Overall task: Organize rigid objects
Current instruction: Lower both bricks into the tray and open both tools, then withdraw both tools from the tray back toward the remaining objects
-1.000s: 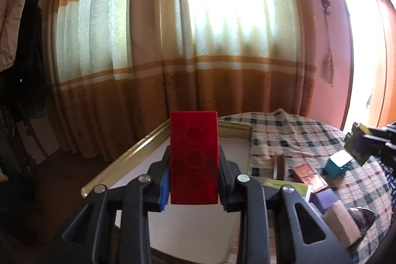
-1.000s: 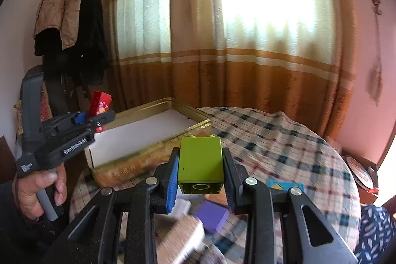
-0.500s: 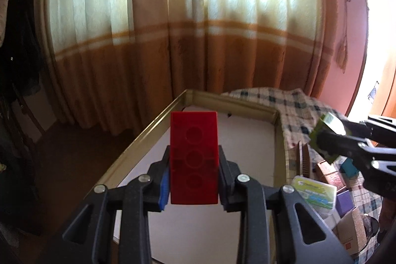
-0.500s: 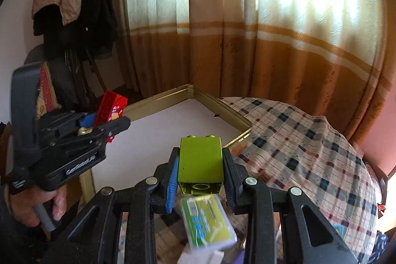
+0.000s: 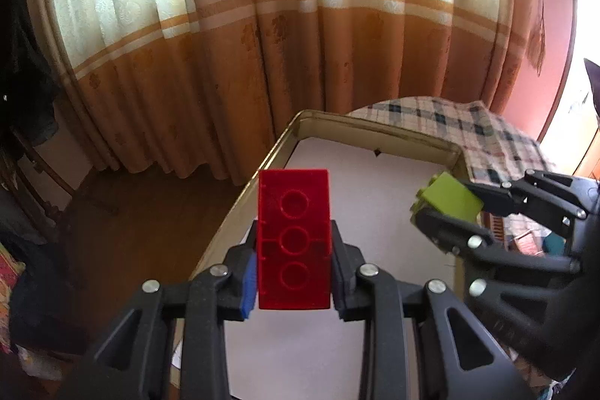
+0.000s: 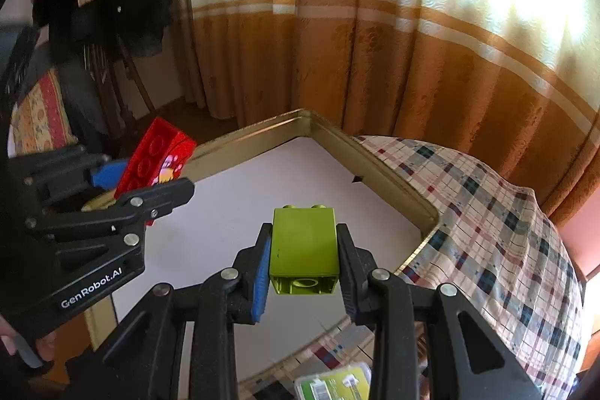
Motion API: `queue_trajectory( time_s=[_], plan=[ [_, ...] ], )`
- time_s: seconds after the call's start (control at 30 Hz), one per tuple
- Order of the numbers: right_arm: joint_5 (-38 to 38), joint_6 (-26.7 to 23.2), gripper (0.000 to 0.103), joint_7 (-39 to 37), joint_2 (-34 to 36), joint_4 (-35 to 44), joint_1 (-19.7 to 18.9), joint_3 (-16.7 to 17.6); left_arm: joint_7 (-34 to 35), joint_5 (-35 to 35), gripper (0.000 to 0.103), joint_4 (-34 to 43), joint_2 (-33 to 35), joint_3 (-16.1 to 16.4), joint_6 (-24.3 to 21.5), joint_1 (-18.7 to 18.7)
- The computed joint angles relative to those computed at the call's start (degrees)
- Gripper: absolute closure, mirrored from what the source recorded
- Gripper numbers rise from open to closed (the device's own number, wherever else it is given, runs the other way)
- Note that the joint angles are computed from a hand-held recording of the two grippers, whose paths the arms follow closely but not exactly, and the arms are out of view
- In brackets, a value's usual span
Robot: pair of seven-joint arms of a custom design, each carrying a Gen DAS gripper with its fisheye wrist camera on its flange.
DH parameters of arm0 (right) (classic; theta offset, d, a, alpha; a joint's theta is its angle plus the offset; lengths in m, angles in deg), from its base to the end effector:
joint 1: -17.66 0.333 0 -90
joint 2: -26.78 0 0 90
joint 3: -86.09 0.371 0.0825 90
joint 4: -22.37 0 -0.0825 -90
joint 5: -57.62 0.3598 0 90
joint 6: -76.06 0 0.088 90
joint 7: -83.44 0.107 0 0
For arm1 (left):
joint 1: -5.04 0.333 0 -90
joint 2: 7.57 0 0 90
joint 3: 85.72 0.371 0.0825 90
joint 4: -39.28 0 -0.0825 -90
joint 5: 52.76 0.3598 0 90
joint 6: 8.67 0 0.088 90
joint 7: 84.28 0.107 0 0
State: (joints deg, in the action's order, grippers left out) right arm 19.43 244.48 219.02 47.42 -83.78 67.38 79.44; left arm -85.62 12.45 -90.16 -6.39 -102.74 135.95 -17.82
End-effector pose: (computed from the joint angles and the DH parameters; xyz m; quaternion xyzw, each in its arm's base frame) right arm 0.4574 0.4968 0.4688 -0.8138 0.4365 -0.1962 0.3295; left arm 0.3972 -0.3425 0.4443 -0.6591 0.6516 -0.2246 0.3011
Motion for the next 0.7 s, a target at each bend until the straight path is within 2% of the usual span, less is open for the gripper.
queue_trajectory(
  time_s=[0.13,0.2,0.3,0.37,0.5,0.57,0.63,0.7],
  plan=[
    [0.51,-2.01,0.069,-1.41,1.61,1.82,0.24,0.45,2.15,-1.79,0.073,0.6,1.03,0.34,-0.61,0.2],
    [3.27,-1.85,0.069,-4.21,2.24,2.15,-1.5,2.52,2.74,-2.36,0.071,1.08,1.57,0.44,-1.42,0.11],
    [2.11,-1.95,0.065,-2.39,2.42,2.26,0.68,-0.06,2.17,-2.35,0.058,1.27,1.92,0.6,-2.03,-0.16],
    [1.87,-1.13,0.059,-1.79,2.12,1.76,0.9,-0.55,1.49,-1.97,0.057,1.04,1.78,0.64,-2.37,-0.28],
    [-3.9,1.47,0.047,4.75,-0.9,-1.94,3.58,-4.49,-3.09,0.17,0.037,-1.04,-0.58,0.45,-1.3,-0.33],
    [-8.47,3.17,0.044,9.38,-4.03,-5.55,4.23,-6.0,-5.93,1.91,0.036,-2.42,-2.36,-0.27,-1.73,-0.51],
    [-14.2,4.66,0.043,15.29,-7.51,-9.29,5.0,-7.68,-11.17,4.79,0.029,-4.25,-4.49,-1.38,-1.55,-0.83],
    [-21.3,5.74,0.037,22.66,-11.42,-13.16,5.72,-9.39,-14.4,6.82,0.027,-4.93,-5.42,-2.69,-2.21,-1.34]
  ],
)
